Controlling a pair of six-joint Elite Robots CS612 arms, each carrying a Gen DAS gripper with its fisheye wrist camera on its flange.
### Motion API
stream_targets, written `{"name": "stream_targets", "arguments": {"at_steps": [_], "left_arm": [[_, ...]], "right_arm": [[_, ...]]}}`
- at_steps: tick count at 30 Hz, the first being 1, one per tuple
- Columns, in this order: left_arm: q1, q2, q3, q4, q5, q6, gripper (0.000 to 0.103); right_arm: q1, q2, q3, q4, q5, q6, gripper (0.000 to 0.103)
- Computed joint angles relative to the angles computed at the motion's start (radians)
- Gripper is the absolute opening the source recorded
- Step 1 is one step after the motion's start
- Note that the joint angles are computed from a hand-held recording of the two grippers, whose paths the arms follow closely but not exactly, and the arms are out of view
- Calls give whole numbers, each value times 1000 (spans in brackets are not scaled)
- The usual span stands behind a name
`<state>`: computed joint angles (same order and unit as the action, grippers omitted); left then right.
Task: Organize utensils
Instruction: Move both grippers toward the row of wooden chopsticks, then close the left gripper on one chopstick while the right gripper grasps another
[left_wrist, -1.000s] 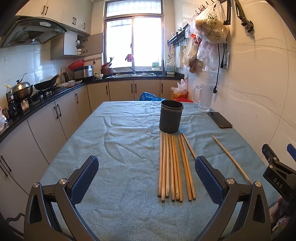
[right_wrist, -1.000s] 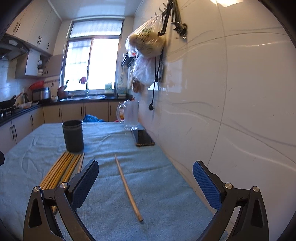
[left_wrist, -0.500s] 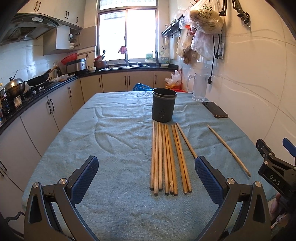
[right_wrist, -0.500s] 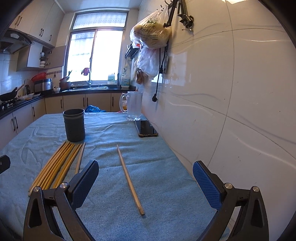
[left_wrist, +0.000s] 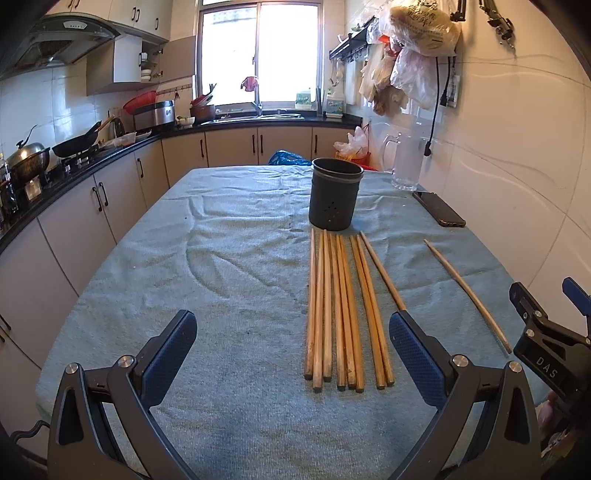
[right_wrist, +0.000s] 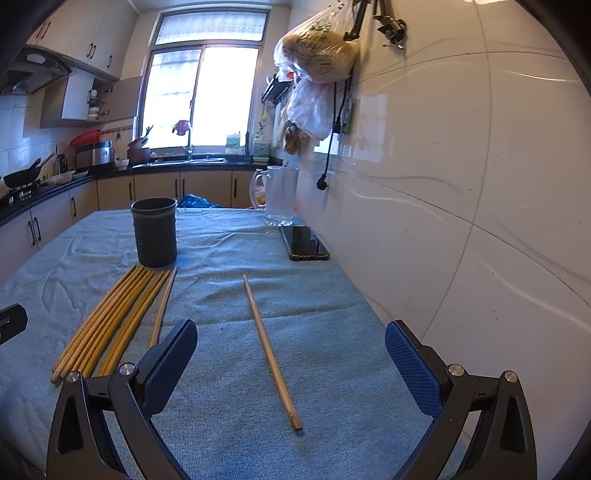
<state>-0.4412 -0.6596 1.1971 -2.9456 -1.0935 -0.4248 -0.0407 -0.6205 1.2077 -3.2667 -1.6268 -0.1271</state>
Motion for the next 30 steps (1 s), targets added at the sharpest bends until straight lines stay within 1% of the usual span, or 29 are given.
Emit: {"name": "stream_targets", "arguments": {"at_steps": [7,10,12,15,18,20,21,23,24,26,28,29,30], "left_arm": [[11,5,-15,37,-7,-40,103],[15,8,-24,46,4,-30,103],[20,12,-36,46,24,-8,103],[34,21,-71,86,13,31,103],[57,41,-131,145,-41,49,103],[75,65,-185,182,-90,55,102],[82,79,-215,205,-113,56,101],[94,107,-270,242,-157,65,88],[98,121,-298,265,-179,72,84],[107,157,-369,330,-227,89,72],[114,200,-450,397,-279,108,66],[115,214,-473,417,-294,112,61],[118,236,-516,456,-321,117,56]], "right_arm": [[3,10,-19,20,10,-16,103],[2,12,-25,35,14,-23,103],[-1,13,-35,61,33,-32,103],[-12,16,-67,145,77,-51,103],[-23,31,-126,266,103,-64,103],[-30,45,-172,350,116,-59,103],[-35,53,-198,398,134,-55,103],[-41,71,-243,478,160,-51,102],[-43,81,-268,518,169,-52,101],[-44,102,-314,596,185,-69,90],[-46,117,-345,654,200,-75,84],[-47,124,-361,684,213,-73,82],[-48,127,-368,697,222,-69,82]]}}
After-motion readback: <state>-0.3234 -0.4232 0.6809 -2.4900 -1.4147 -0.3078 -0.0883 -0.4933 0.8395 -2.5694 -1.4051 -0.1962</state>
